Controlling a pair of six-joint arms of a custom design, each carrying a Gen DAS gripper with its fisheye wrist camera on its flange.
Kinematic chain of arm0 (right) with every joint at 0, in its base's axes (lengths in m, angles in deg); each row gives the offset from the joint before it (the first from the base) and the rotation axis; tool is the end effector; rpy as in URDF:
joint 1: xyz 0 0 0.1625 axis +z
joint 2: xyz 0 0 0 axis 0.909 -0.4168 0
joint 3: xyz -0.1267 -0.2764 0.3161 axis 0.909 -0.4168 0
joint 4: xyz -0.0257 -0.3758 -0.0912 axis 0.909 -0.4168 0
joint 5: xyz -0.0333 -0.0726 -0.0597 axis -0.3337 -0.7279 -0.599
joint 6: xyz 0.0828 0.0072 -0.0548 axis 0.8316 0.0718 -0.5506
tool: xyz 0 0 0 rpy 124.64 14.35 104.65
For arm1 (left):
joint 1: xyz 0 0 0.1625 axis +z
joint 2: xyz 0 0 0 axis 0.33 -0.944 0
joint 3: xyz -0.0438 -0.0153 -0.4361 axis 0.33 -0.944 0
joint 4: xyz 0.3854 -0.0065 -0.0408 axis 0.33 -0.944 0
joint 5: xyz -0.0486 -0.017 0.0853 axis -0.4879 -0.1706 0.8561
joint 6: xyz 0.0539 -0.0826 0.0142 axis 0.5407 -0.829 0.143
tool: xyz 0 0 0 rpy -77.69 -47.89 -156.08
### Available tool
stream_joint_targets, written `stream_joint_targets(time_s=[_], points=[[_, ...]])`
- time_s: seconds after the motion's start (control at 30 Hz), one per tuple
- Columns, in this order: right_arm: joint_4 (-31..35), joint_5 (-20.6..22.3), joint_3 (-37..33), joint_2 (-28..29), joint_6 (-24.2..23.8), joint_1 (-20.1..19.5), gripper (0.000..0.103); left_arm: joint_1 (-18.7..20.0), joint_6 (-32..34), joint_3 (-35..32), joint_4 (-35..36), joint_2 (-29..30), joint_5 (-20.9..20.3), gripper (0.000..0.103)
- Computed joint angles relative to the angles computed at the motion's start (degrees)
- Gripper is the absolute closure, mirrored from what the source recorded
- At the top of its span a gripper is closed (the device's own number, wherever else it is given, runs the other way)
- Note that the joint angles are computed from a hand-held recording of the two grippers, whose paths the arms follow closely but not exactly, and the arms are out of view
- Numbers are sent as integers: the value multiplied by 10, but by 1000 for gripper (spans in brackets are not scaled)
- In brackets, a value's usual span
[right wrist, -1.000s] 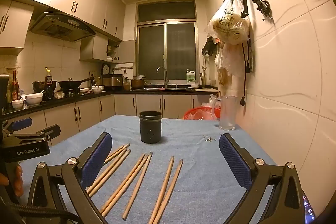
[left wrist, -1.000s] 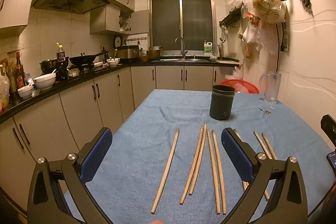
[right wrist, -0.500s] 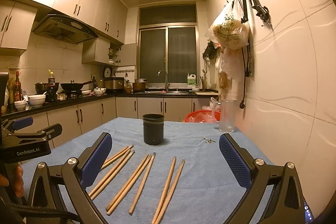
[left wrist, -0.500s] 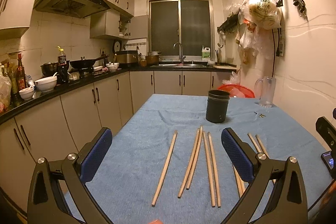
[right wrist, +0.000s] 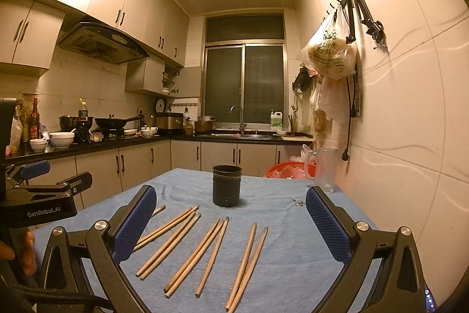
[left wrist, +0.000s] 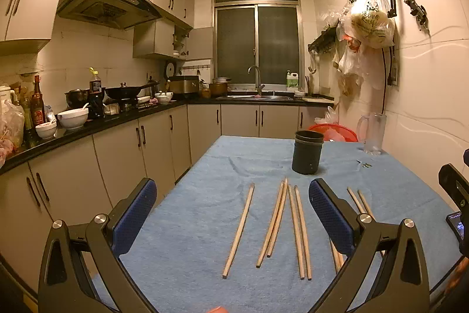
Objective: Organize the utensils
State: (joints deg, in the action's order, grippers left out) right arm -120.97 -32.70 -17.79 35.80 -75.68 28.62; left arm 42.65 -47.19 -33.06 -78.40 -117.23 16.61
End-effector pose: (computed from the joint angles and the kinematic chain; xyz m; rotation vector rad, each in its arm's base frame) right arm 0.2170 -0.8540 0.0975 1.2579 -2.0998 1.5827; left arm -0.1766 -0.7924 0.1808 0.1226 1.6053 -1.5574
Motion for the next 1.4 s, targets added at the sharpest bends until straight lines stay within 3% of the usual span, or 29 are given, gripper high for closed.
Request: stream_joint_targets(time_s=[1.4], points=[[5,-15,-2,1,9,1,0,-1,-2,0,4,3,5,0]])
